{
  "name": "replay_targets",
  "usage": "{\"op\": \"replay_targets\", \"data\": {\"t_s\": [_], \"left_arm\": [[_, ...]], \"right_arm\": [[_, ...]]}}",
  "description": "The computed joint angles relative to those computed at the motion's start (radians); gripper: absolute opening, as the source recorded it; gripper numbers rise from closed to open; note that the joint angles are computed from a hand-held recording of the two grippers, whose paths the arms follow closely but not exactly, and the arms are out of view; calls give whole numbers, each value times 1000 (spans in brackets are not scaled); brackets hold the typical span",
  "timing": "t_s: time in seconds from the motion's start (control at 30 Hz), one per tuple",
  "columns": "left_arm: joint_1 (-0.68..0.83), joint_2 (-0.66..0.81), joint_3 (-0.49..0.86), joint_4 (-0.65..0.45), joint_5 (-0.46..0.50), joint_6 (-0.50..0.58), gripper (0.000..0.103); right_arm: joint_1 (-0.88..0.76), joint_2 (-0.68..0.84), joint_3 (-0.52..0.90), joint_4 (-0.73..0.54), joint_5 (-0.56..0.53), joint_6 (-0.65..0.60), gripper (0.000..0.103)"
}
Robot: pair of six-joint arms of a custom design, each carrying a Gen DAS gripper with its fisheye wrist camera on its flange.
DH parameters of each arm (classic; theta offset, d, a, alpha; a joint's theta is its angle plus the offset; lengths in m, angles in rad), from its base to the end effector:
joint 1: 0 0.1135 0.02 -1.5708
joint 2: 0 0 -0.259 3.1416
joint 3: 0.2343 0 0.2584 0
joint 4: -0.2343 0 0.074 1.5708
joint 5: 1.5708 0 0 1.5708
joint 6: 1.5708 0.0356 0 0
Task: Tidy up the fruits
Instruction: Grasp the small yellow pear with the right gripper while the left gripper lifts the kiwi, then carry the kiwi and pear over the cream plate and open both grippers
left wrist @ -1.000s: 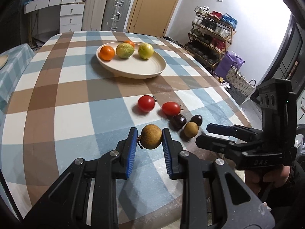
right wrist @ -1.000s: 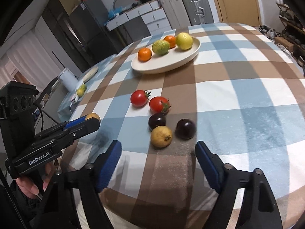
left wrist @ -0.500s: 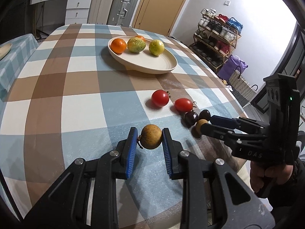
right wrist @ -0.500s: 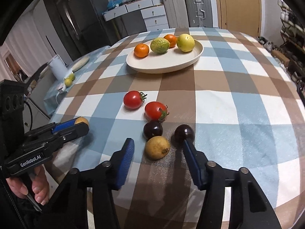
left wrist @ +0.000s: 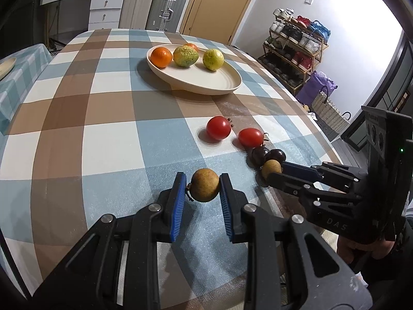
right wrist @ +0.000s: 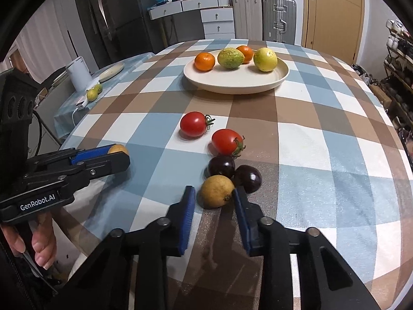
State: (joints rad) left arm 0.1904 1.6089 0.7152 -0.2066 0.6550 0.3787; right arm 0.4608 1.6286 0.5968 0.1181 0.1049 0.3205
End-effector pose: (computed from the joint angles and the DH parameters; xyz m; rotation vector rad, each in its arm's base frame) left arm 0.2795 0.0318 0.1229 0.4280 2.4151 -0.6326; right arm 0.2545 0.1222 0.1005 -0.1300 2.4852 0.2022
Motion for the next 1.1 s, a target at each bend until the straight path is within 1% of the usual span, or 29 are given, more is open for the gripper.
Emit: {"op": "replay_targets", "data": {"t_s": [0.2,0.37,0.57,0.7,0.77,0.9,1.1], "left_arm": [[-5,6,0,3,-8,-4,23],[-5,6,-2,9,-10,-9,23],[-3,10,6,11,-14,-24,23],[-9,11,34,-4,-17,-37,23],[-20,15,64,-14,-21,-47,23],[-60,30,137,-19,-47,-67,23],[-123,140,325,-37,-96,-131,23]], "right_arm": [[-4,-4,-19,37,-11,4,27],[-18,-12,-33,56,-44,7,26],[-45,-64,-75,102,-93,12,26],[-86,-82,-103,150,-145,16,26],[-121,-94,-118,185,-199,16,26],[-184,-109,-121,222,-263,-7,26],[-298,-71,-47,223,-388,-34,26]]}}
